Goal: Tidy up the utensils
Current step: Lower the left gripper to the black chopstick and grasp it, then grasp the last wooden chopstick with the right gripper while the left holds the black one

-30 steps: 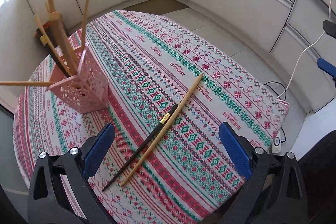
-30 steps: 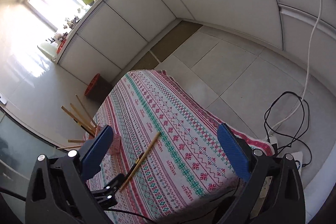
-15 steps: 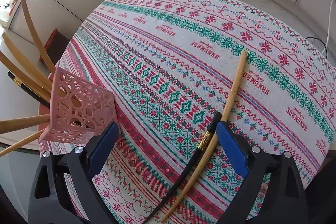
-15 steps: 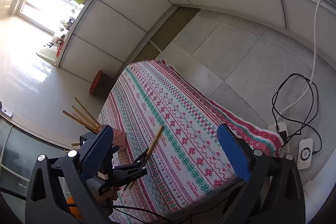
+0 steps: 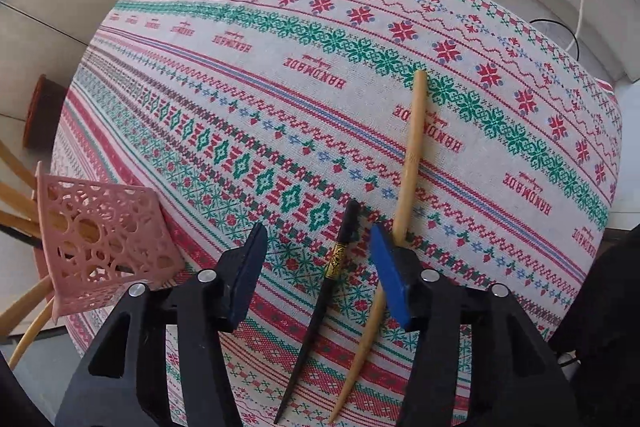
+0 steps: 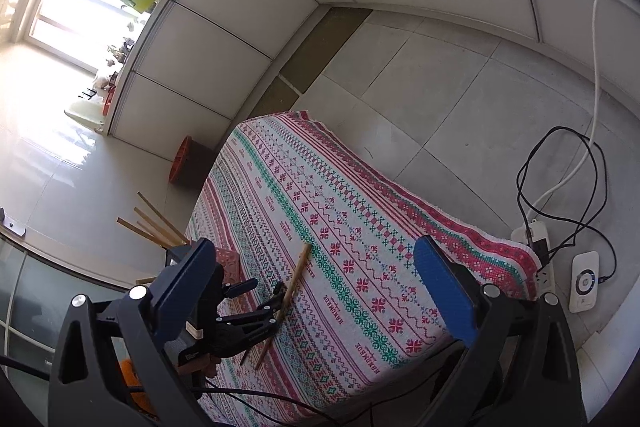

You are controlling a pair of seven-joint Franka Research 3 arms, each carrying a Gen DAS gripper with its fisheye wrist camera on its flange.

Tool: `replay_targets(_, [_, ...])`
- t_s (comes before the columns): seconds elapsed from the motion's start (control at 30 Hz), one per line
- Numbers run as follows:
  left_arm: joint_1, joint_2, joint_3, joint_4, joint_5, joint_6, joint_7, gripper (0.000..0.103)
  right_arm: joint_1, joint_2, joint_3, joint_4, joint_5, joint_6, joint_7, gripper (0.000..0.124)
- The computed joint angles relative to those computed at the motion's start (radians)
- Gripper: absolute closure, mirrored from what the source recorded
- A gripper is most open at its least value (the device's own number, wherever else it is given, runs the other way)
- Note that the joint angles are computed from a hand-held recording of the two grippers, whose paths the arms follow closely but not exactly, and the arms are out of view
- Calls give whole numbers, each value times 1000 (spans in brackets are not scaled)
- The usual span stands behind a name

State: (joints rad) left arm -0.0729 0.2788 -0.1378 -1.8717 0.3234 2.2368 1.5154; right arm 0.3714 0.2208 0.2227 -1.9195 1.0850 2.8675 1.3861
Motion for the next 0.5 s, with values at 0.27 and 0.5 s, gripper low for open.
replay_targets(0.27, [56,12,-15,24,-161,-13,126,64,22,19,-21,14,-145,-13,94,28])
replay_targets(0.5, [27,-201,11,-327,0,361,-18,97,110,67,-86,80,-543,-80,342,28])
